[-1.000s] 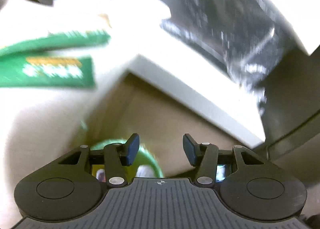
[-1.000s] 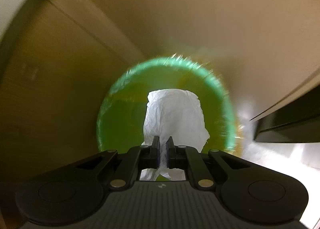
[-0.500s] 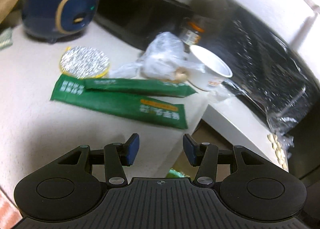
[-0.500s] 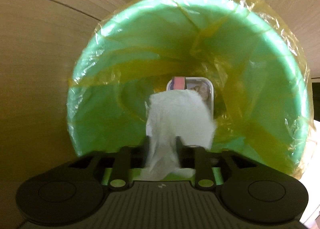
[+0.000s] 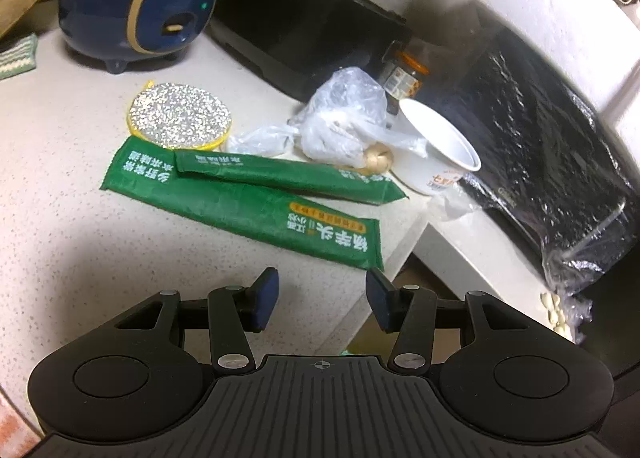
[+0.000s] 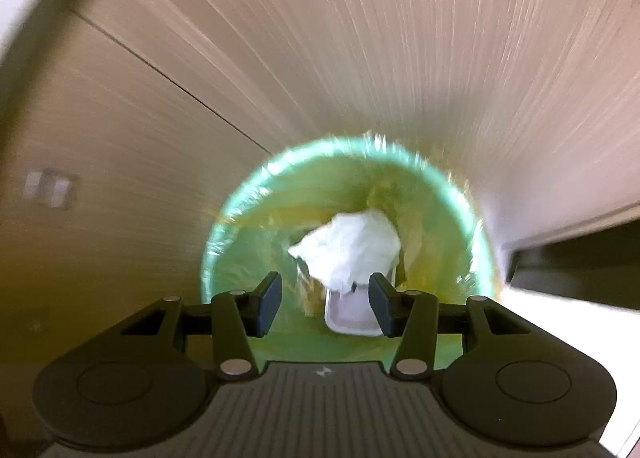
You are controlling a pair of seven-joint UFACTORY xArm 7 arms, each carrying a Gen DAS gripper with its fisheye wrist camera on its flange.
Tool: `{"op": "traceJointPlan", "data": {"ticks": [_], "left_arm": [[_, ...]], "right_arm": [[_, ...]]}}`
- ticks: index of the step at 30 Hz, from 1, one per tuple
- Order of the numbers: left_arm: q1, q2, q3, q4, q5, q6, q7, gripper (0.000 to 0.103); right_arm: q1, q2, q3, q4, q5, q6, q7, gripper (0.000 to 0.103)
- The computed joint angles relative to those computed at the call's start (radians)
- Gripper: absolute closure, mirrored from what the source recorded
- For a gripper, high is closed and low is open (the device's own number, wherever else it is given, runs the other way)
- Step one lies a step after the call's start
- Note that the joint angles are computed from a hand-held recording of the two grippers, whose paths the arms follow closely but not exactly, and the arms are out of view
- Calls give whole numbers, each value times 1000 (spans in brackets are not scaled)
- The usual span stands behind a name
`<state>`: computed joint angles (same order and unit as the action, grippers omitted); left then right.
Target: Collect trash
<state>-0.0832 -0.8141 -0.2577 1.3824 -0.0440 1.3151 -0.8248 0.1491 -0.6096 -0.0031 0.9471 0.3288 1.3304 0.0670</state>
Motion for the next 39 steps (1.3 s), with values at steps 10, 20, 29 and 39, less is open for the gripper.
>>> {"op": "traceJointPlan", "data": {"ticks": [10,20,29,39], "left_arm": [[52,-3,7,13,61,28,-8,50],[73,-135,86,-75,49,49,-6,50],[74,-209,127,-126,6,12,47,50],[61,-168,115,-92,-19,1,98,50]], "right_arm": [[80,1,49,358,-34,-147,-166,34],[187,231,143,621,-4,-214,-194,33],[72,501,274,926,-506,-338,224,33],[115,669,166,1096,-404,-94,303,60]]}}
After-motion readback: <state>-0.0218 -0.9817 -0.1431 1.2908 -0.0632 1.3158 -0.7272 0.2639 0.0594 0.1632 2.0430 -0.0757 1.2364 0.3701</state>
